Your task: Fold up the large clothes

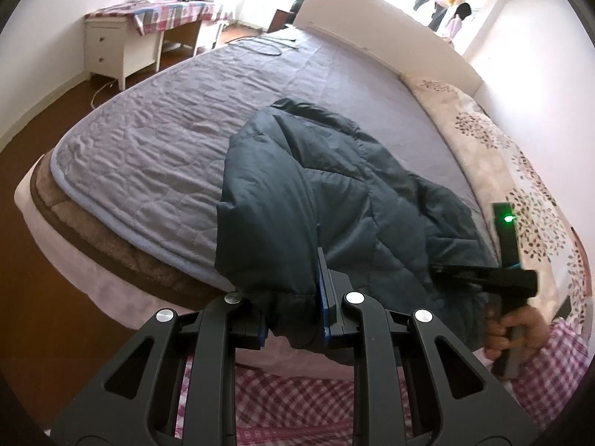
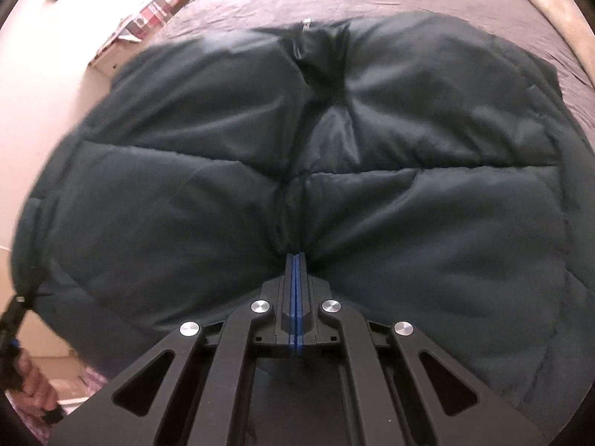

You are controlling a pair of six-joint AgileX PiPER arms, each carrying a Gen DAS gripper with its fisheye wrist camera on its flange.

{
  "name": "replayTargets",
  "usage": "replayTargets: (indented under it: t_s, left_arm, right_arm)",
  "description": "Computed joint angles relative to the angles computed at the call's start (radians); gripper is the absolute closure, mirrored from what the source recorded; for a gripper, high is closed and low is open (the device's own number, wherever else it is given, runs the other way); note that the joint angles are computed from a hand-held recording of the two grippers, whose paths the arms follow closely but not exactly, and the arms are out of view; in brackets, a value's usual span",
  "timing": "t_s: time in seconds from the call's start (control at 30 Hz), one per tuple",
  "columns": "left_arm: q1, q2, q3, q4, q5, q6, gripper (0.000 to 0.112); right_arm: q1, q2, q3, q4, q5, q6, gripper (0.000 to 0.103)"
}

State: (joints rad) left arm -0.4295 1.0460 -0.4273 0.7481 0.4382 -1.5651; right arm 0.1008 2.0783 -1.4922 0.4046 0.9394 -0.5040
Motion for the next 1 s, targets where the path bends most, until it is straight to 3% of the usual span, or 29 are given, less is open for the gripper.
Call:
replayTargets:
  t_s: [0.1,0.23,0.43,0.53,0.63,0.73,0.8,0.87,1.0]
  left_arm:
    - [-0.020,0.003,-0.017,0.008,0.024,-0.009,0.092]
    - [-0.007,-0.005,-0.029,-0.030,0.036,0.031,0.092]
    - [-0.056,-0.013,-0.048,0.007,0.085,-0.012,0.092]
    - [-0.074,-0.015,-0.060,0.019,0.104,-0.029,0.092]
    - [-0.091,-0.014,-0.080,0.024,0.128,-0.035,0.093]
    - [-0.141,-0.004,-0.121,0.014,0.159,-0.035,0.093]
    - [-0.212,0.015,-0.152,0.052,0.214,-0.075,0.093]
    - [-0.308,0.044,-0.199,0.111,0.297,-0.116,0.093]
    - [-0.407,0.077,-0.271,0.165,0.392,-0.144,0.093]
  right_arm:
    - [0.019,-0.010,0.027,-0.025,-0.048,0.003,0.103]
    - [0.006,-0.025,0.025,-0.006,-0.033,0.023,0.103]
    - [-0.075,-0.276,0.256,0.149,-0.019,-0.197,0.103]
    - [-0.144,-0.381,0.392,0.205,0.066,-0.309,0.103]
    - [-0.142,-0.384,0.464,0.188,0.068,-0.361,0.103]
    - [-0.087,-0.320,0.515,0.140,-0.044,-0.318,0.103]
    - [-0.079,-0.283,0.519,0.147,-0.076,-0.313,0.103]
    - [-0.079,-0.253,0.507,0.158,-0.079,-0.316,0.103]
    - [-0.106,-0.237,0.503,0.195,-0.063,-0.354,0.103]
